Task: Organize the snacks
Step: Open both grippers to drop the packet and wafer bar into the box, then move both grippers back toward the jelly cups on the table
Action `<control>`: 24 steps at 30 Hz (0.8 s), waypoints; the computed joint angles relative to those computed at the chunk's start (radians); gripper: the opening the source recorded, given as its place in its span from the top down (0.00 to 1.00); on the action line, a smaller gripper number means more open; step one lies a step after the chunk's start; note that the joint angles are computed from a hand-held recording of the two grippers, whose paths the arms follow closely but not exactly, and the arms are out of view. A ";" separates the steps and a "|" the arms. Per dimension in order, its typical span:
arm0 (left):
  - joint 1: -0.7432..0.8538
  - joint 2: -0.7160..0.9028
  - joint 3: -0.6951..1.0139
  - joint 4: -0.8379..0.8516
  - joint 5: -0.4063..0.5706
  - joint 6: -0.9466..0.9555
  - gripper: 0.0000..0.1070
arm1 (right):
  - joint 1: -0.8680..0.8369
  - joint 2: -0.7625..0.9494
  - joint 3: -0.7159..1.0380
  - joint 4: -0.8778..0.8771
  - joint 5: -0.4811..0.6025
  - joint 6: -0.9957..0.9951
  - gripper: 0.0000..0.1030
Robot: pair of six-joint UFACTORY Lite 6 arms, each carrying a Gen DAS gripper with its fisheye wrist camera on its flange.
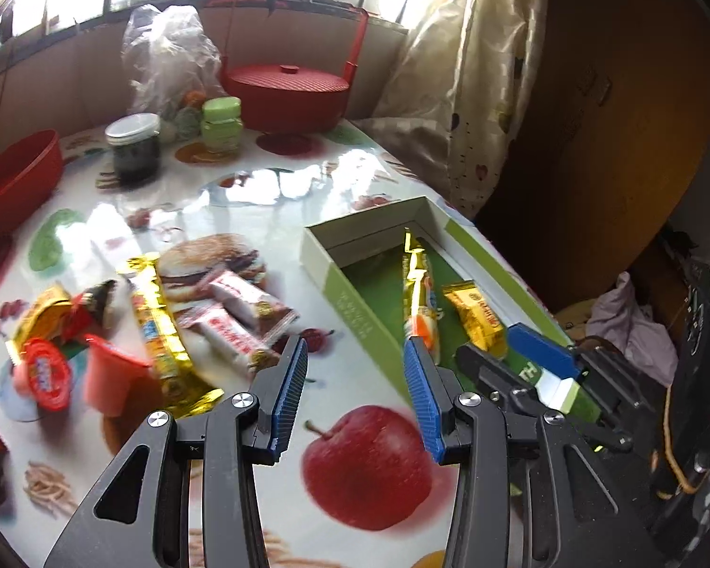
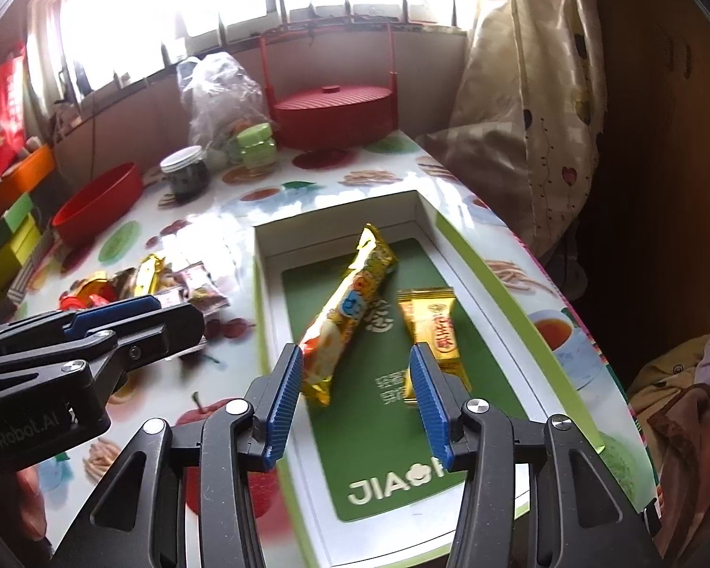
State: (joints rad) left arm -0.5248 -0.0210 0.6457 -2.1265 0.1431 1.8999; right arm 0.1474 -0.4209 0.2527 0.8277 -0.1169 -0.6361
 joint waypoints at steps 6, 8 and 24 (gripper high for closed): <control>0.042 -0.091 -0.080 -0.065 0.002 0.091 0.59 | 0.081 -0.033 -0.002 0.243 -0.018 -0.209 0.55; 0.057 -0.122 -0.106 -0.069 -0.001 0.103 0.59 | 0.112 -0.029 0.003 0.263 -0.029 -0.218 0.55; 0.263 -0.304 -0.247 0.296 0.061 -0.171 0.59 | 0.314 0.088 0.080 0.119 -0.101 -0.002 0.54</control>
State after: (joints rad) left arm -0.2614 -0.3254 0.3984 -1.8300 0.2039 1.7286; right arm 0.4616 -0.3325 0.3328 0.9465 -0.2182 -0.6378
